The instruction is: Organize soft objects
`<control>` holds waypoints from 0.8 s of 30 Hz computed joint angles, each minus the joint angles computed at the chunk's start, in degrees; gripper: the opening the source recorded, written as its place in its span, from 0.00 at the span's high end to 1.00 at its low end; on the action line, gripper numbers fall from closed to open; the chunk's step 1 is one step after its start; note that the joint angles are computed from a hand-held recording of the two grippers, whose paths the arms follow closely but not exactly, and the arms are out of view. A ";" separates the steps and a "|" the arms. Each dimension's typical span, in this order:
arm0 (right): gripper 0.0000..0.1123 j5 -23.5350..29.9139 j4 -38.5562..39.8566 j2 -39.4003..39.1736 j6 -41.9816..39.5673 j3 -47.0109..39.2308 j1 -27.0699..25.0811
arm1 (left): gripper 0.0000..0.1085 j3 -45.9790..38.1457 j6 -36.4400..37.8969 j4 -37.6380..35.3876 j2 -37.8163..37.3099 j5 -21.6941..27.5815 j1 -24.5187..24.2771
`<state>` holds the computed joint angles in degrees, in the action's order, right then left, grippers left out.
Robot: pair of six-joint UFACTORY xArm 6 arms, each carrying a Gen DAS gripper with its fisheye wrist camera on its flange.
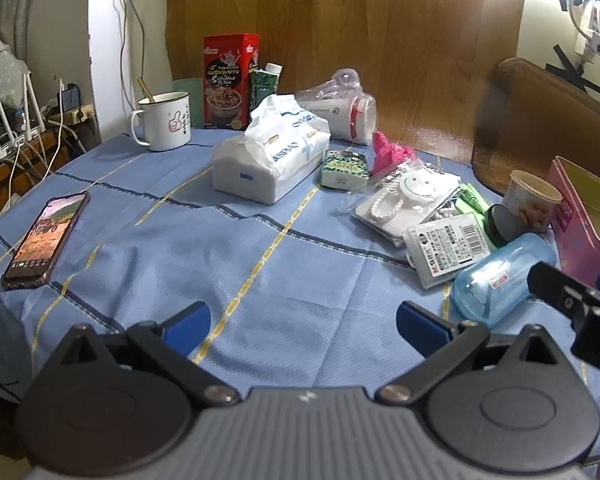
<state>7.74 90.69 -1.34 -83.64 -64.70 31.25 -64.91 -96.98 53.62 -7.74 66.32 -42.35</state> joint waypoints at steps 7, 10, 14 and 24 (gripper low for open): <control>0.08 -1.33 7.44 1.37 -6.52 -1.98 -0.36 | 0.05 1.11 1.43 -0.94 -0.67 -4.47 1.22; 0.08 -0.98 2.42 1.98 -1.10 -1.63 -0.70 | 0.05 1.78 1.51 -0.32 -1.04 -6.60 1.90; 0.14 0.43 -4.54 2.68 6.25 -1.20 -1.78 | 0.06 2.56 1.97 -0.49 -1.31 -10.06 3.83; 0.40 8.28 -23.00 6.17 26.89 -2.78 -5.89 | 0.33 5.11 6.58 -2.22 0.23 -32.99 12.83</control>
<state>16.01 67.69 4.83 -56.75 -67.48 25.36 -59.80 -90.41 51.40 -7.51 33.32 -29.52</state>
